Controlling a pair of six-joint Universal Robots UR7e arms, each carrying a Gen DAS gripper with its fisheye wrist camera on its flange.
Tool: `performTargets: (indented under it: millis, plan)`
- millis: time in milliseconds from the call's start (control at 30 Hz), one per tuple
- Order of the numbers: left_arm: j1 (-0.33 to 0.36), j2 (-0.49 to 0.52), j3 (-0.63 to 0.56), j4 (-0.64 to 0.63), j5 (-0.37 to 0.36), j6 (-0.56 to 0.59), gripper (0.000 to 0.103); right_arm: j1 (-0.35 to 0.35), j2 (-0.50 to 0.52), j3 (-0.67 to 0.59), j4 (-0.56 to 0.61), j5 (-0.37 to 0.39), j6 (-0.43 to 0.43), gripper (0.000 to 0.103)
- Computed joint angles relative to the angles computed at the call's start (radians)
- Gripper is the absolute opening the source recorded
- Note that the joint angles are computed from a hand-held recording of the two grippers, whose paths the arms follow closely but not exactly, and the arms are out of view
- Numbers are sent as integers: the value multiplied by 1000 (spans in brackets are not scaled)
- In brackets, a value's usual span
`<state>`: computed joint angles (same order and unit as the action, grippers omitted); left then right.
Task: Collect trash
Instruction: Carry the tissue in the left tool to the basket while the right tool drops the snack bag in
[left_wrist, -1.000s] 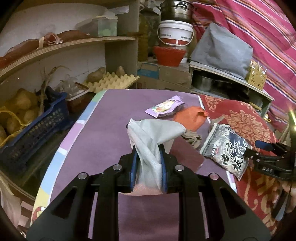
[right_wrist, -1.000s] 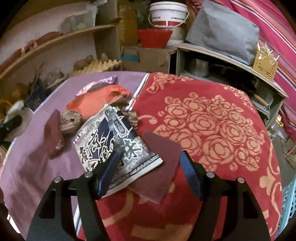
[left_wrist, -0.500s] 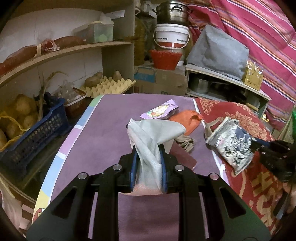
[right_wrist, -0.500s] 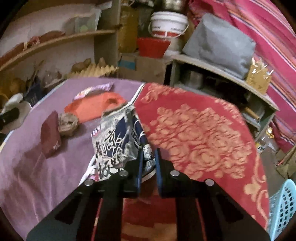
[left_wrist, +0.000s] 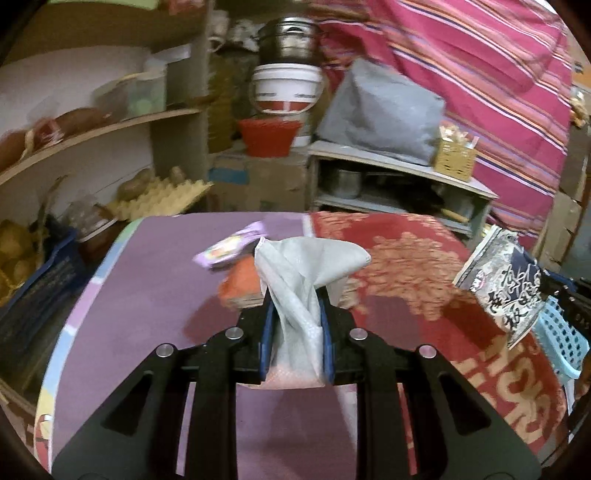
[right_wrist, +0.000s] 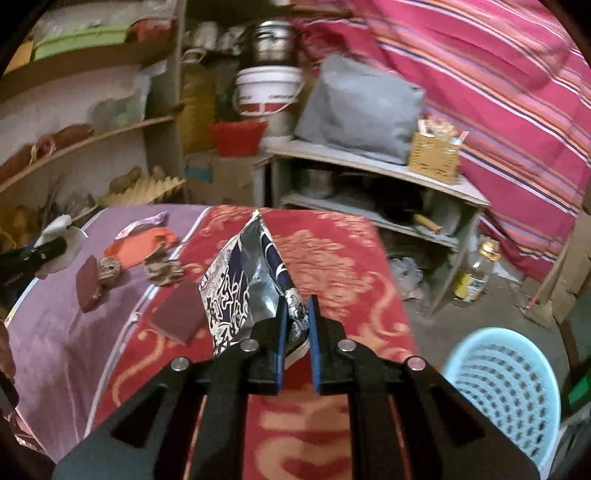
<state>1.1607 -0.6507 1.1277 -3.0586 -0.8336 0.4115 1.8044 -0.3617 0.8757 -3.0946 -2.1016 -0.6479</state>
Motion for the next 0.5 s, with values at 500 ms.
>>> performTargets:
  millis: [500]
  plan:
    - [-108, 158, -80, 80, -144, 13, 20, -101, -301, 417, -324, -80, 58, 11]
